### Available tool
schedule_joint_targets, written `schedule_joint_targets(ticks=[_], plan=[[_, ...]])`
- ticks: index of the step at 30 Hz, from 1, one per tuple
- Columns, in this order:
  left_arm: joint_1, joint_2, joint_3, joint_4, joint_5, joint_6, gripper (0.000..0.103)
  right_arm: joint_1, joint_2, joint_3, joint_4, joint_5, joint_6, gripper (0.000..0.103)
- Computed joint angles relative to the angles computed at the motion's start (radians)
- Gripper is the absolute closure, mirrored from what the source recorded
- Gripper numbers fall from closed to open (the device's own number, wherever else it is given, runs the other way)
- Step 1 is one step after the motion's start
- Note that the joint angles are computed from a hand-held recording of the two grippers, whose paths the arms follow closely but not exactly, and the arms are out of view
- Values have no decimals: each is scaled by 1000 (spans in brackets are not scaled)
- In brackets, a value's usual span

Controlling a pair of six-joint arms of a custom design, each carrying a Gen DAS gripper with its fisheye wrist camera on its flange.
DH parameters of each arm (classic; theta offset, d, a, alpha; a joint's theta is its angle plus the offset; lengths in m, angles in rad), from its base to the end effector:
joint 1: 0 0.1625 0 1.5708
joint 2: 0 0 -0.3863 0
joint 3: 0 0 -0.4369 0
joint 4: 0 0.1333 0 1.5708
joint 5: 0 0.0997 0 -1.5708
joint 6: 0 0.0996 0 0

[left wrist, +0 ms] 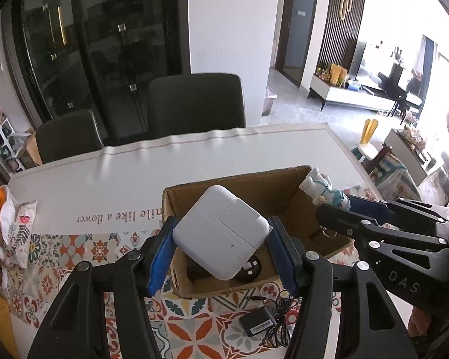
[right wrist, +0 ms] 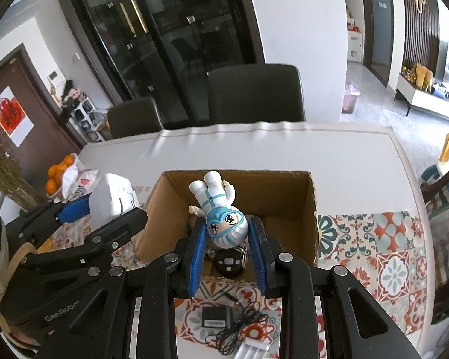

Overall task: Organize rigid objects
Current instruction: 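Lift both held objects and carry them over the cardboard box, then lower the charger and figurine into the box and open both tools, then withdraw both open tools from the box back over the table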

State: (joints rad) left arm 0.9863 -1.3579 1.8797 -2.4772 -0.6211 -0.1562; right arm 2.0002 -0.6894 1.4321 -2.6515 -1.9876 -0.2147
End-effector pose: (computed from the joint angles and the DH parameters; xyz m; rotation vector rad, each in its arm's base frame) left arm -0.1383 -0.5974 0.3060 0.2585 2.2503 -0.8284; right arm 0.3944 -0.6379 0.0599 0.7671 -2.6089 0.5226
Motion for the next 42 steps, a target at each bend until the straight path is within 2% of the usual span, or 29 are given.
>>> schedule_joint_targets(ticks=[14,17,20,22,24,28,30,42], plan=[[63,90,-91,116,-17,-66,43,-33,68,-79,105,-66,49,74],[62,97,-91,117,4,-66,43,-37,74,-86,116,-71,58,74],[59,92,-90,134,27,-89,38,-35,80,-93,120,-81,57,74],[55,80,-78,128,41,-97,35,-32,77,-89,113,-85,54,68],[48,65,-64,128,57,-106,31,-26,76,-84,102,-104,52,55],[26,25,-21,130,98,-131,26,-16,56,-51,66,-125,46,55],[14,3,1,130,112,-143,19,-12,35,-24,53,-124,56,52],[-87,-157,147,163,168,-211,11,33,-92,159,-88,-120,46,43]])
